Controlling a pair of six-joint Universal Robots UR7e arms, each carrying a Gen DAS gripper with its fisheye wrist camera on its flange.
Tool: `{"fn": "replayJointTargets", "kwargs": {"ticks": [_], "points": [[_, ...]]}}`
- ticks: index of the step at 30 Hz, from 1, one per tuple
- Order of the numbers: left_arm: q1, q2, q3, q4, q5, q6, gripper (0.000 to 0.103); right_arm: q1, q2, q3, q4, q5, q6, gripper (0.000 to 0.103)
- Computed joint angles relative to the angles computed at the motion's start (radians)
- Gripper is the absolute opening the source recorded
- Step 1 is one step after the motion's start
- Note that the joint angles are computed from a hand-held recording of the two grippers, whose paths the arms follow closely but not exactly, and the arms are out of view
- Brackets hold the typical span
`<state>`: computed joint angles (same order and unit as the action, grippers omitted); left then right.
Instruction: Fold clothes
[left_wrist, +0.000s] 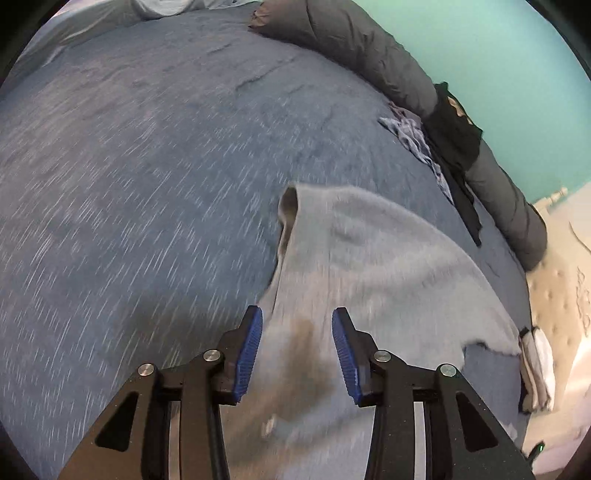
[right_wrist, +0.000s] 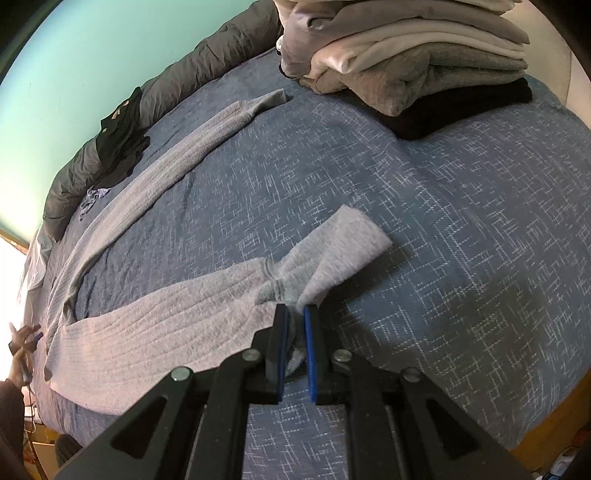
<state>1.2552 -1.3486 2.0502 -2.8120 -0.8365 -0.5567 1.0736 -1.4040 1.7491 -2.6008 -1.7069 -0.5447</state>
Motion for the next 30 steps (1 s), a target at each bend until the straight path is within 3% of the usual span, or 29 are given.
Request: {"fn": "replayJointTargets", "kwargs": {"ticks": [8,9,10,11,15,21,28,30], "points": [[0.098,0.113,-0.145,-0.067,-0.066,0.066,0.040,0.008,0.018,-0.004,-0.005,-0.033,0.014,0.008],[0.105,0.124,-0.157,-0.071,-0.075,0.072,0.033,0.008,0.020,-0.004,-0.005,-0.038,0.017,0.008],[0.112,0.134,-0.168,-0.076,-0.085,0.079,0.015,0.008,0.022,-0.005,-0.006,-0.042,0.020,0.008],[0.116,0.144,-0.181,-0.069,-0.089,0.085,0.003,0.008,0.024,-0.005,-0.006,-0.044,0.022,0.008],[0.115,0.161,-0.217,-0.066,-0.087,0.141,0.002,0.010,0.032,-0.010,-0.008,-0.052,0.017,0.008],[0.101,0.166,-0.260,-0.070,-0.004,0.167,0.002,0.013,0.036,-0.010,-0.013,-0.062,0.016,0.008],[0.129,0.188,-0.295,0.024,0.021,0.056,0.005,0.016,0.038,-0.017,-0.004,-0.069,0.014,0.008],[0.115,0.160,-0.259,-0.012,0.044,0.056,0.012,0.016,0.039,-0.021,-0.001,-0.065,0.010,0.008]]}}
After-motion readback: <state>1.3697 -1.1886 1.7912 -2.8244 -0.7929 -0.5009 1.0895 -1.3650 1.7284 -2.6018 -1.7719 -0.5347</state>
